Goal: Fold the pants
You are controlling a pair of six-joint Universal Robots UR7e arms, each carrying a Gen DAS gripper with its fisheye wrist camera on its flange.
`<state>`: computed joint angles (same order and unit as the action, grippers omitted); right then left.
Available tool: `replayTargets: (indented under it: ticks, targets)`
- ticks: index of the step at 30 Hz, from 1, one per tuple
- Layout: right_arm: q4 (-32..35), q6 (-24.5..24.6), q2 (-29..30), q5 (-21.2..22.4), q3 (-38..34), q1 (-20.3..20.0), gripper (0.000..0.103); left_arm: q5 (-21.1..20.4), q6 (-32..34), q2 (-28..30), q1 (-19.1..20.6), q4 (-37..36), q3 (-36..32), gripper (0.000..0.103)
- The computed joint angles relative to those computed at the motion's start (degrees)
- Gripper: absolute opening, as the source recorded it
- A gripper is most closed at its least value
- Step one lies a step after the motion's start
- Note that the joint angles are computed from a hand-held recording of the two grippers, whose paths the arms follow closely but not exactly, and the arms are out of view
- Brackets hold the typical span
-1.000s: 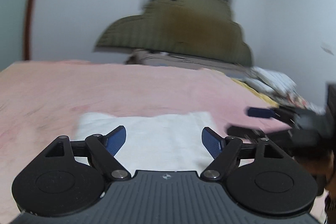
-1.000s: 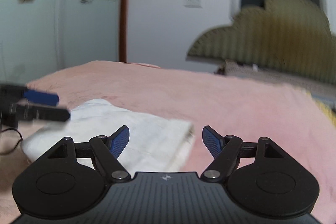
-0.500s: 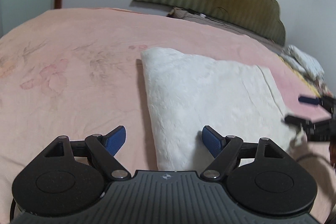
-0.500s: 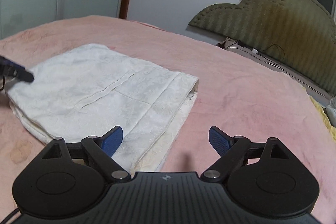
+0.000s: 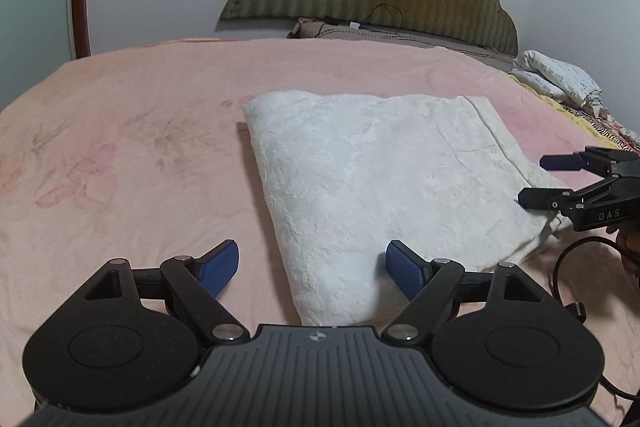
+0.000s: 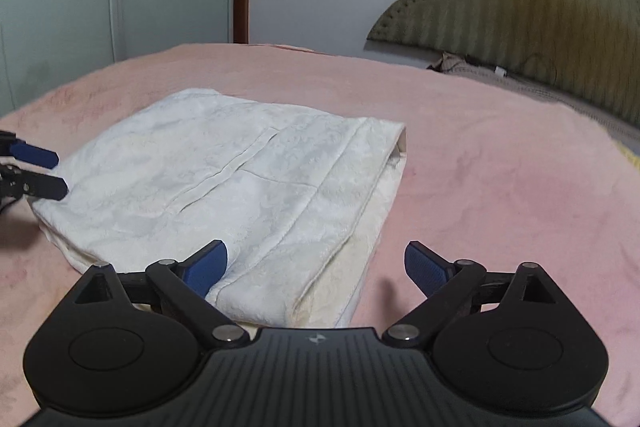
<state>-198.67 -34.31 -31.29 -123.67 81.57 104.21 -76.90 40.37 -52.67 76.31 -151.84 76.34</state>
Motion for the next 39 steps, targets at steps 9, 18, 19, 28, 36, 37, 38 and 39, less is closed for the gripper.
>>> replayTargets:
  ticks: [9, 18, 19, 28, 36, 37, 38, 39]
  targets:
    - [-8.3, -8.6, 4.9, -3.7, -5.4, 2.4, 0.096, 2.6, -4.8, 2.5, -1.1, -1.5, -2.3, 0.087]
    - [-3.4, -7.6, 7.0, -5.2, -8.2, 2.3, 0.103, 7.6, -5.0, 4.0, -2.8, -5.3, -1.8, 0.094]
    - [-2.7, -4.5, 6.1, -3.9, -7.0, 1.8, 0.103, 7.9, -5.5, 4.1, -2.9, -5.1, -2.1, 0.095]
    - [2.4, 17.9, -0.6, 8.9, 1.0, -3.1, 0.103, 10.0, -7.8, 5.6, -3.2, -4.3, -3.7, 0.103]
    - [1.8, 18.7, -1.5, 10.1, 2.1, -3.4, 0.103, 9.9, -8.3, 6.0, -2.8, -5.7, -3.2, 0.103]
    - [1.7, 18.9, -1.6, 10.5, 2.3, -3.5, 0.103, 9.9, -8.3, 6.0, -2.8, -6.1, -3.0, 0.103]
    - [1.5, 19.2, -1.9, 10.9, 2.6, -3.7, 0.103, 9.7, -8.3, 5.9, -2.7, -6.5, -2.8, 0.103]
    - [1.3, 19.6, -2.1, 11.4, 2.9, -3.8, 0.103, 9.5, -8.3, 5.9, -2.5, -6.8, -2.6, 0.103]
